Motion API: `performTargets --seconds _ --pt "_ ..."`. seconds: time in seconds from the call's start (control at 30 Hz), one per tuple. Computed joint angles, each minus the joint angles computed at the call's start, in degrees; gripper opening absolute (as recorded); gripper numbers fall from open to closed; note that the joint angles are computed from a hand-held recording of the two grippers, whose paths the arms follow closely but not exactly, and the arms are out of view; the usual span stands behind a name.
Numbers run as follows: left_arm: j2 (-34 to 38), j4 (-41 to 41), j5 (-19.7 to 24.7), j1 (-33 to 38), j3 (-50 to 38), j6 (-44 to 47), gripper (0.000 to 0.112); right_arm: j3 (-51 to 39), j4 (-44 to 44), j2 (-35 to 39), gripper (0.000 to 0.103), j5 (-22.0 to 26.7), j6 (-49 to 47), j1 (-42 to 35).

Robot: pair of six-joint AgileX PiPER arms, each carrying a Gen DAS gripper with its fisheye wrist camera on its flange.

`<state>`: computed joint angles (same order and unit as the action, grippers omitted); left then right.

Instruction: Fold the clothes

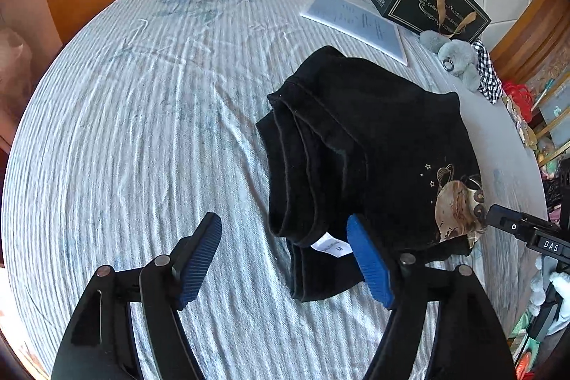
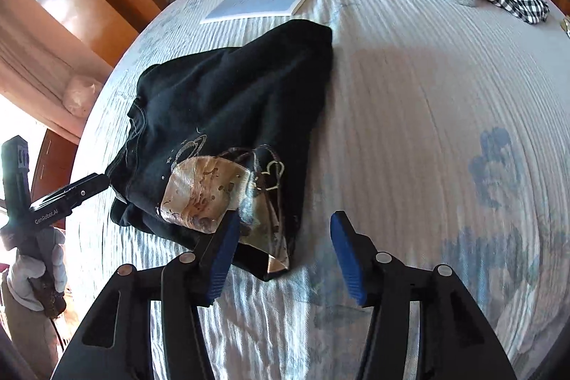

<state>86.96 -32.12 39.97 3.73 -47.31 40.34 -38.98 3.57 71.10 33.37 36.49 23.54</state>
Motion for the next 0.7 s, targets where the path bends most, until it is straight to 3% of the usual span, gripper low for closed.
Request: performTargets --seconds 0.07,0.17,0.43,0.53,0.7 --pt "-0.9 0.5 -1.4 -1.3 1.3 -1.2 0.076 1.6 -0.6 -1.9 0.054 -1.1 1.2 -0.5" --pt "-0.9 2.3 -4.0 -4.5 3.0 -4.5 0.076 2.8 -2.5 -3.1 0.067 -2.3 3.7 -0.4" --pt "1.3 9.4 -13.8 -12.9 6.3 -12.3 0.079 1.4 -8.8 0.4 0.069 -6.8 11.0 2.2" --pt "1.6 9.4 -15.0 -13.3 6.6 -12.4 0.080 0.3 -10.7 2.3 0.078 -8.5 11.2 1.8" --pt "1.7 10.7 -13.7 -13.7 5.9 -14.8 0.075 -2.9 -4.6 7.2 0.079 -11.5 1.5 -3.7"
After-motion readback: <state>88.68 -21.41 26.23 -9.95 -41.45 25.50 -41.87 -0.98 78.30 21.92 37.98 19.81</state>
